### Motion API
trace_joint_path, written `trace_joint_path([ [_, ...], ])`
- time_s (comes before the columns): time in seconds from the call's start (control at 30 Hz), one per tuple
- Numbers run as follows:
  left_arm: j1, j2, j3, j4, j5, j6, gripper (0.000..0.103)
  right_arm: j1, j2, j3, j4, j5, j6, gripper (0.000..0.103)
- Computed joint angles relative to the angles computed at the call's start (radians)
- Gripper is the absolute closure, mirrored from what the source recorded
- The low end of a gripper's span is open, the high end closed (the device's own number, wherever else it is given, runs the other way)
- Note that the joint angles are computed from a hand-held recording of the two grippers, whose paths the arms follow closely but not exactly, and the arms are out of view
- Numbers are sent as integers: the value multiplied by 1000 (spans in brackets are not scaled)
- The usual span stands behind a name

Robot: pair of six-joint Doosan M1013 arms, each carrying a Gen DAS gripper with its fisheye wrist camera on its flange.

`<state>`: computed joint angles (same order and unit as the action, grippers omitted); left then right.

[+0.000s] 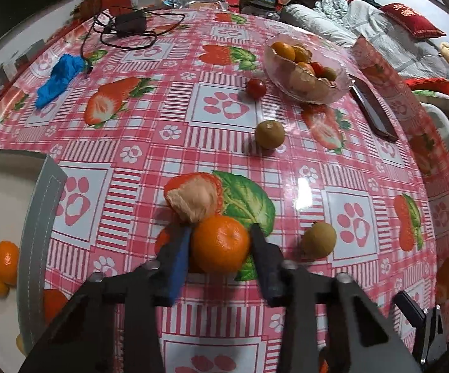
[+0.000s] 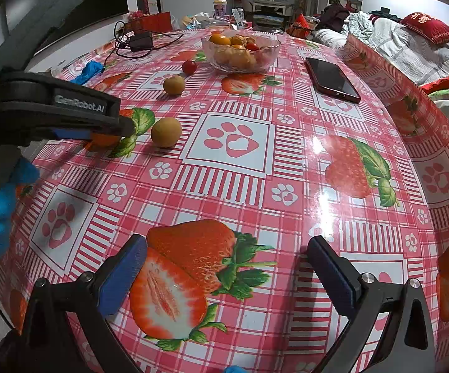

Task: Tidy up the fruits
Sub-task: 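Grasp an orange with the left gripper while the right gripper grasps a kiwi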

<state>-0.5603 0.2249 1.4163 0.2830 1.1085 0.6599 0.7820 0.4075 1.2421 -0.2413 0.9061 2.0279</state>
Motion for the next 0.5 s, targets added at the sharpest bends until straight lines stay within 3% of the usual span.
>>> trace_joint_path([
  [0.27, -49, -72, 103, 93, -32, 9, 64, 0, -1, 2, 1, -1, -1, 0],
  [0.4, -93, -120, 175, 203, -35, -34, 64, 0, 0, 0, -1, 1, 1, 0],
  [0.5, -99, -143, 205, 219, -49, -64, 63, 0, 0, 0, 0, 0, 0, 0],
])
